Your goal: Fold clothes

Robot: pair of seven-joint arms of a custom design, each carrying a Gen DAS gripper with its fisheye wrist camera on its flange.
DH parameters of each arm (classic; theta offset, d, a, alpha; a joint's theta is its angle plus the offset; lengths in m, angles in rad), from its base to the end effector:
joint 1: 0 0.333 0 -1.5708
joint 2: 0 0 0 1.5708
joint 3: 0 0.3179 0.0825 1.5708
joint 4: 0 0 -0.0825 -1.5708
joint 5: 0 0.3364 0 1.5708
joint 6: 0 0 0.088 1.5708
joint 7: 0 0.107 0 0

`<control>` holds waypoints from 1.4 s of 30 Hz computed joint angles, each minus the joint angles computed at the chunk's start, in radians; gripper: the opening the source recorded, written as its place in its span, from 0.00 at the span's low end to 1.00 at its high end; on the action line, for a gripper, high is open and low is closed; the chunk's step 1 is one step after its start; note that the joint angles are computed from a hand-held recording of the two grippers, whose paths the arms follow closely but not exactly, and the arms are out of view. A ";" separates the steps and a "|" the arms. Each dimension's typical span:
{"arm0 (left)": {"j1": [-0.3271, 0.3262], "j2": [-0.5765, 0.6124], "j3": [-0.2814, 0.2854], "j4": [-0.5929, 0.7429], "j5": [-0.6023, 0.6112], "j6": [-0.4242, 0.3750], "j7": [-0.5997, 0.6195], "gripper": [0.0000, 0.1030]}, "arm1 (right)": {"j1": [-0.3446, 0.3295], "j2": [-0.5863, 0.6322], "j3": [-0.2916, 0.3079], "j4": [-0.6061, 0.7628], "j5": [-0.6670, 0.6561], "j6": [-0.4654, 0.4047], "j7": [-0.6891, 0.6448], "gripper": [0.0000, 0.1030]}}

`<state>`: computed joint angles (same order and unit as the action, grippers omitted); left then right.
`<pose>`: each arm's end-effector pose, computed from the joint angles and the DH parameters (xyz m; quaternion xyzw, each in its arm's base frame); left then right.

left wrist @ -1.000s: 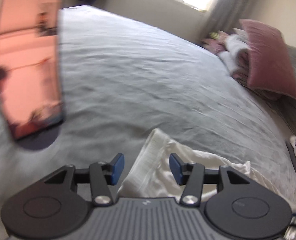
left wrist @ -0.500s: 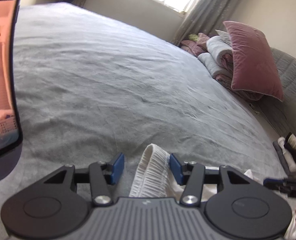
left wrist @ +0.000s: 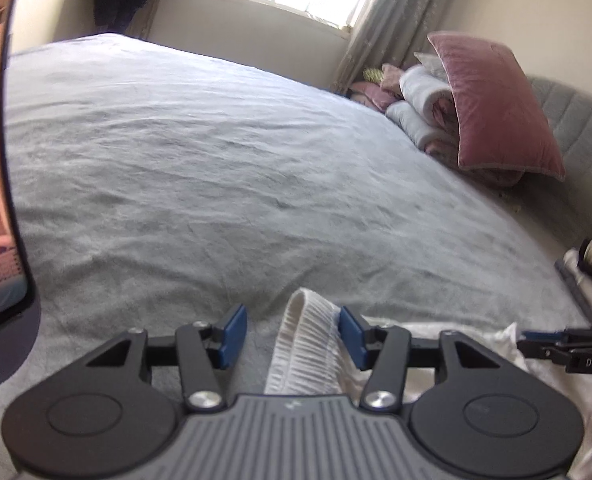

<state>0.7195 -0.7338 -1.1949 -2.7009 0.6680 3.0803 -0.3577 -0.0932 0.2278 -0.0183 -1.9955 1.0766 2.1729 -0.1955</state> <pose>0.3311 -0.2368 0.3826 -0.7937 0.3925 -0.3398 0.3170 0.5646 -0.0287 0.3900 -0.8711 0.2644 -0.0423 0.4117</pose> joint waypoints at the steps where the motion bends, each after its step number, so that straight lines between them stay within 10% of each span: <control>1: -0.003 0.013 -0.005 0.010 0.000 -0.021 0.008 0.38 | 0.003 -0.014 0.004 -0.025 0.013 0.024 -0.046 0.40; 7: -0.033 0.038 -0.054 0.084 0.004 -0.226 -0.032 0.12 | 0.014 -0.057 0.001 -0.104 0.102 0.075 -0.204 0.09; 15: -0.103 0.072 -0.051 0.146 0.055 -0.492 -0.036 0.04 | 0.035 -0.081 -0.005 -0.124 0.258 0.090 -0.288 0.07; 25: -0.131 0.239 0.005 0.163 0.179 -0.523 -0.061 0.11 | 0.063 -0.020 0.015 -0.084 0.222 0.167 -0.208 0.11; 29: -0.248 0.240 0.085 0.157 0.158 -0.596 -0.077 0.43 | 0.058 -0.041 0.010 -0.083 0.175 0.150 -0.154 0.30; 36: -0.511 0.169 0.237 0.121 0.137 -0.684 -0.101 0.42 | 0.031 -0.121 -0.019 -0.133 0.166 0.053 -0.132 0.37; 42: -0.690 0.183 0.403 0.045 0.097 -0.574 -0.215 0.36 | 0.023 -0.206 -0.058 -0.217 0.129 -0.052 -0.164 0.38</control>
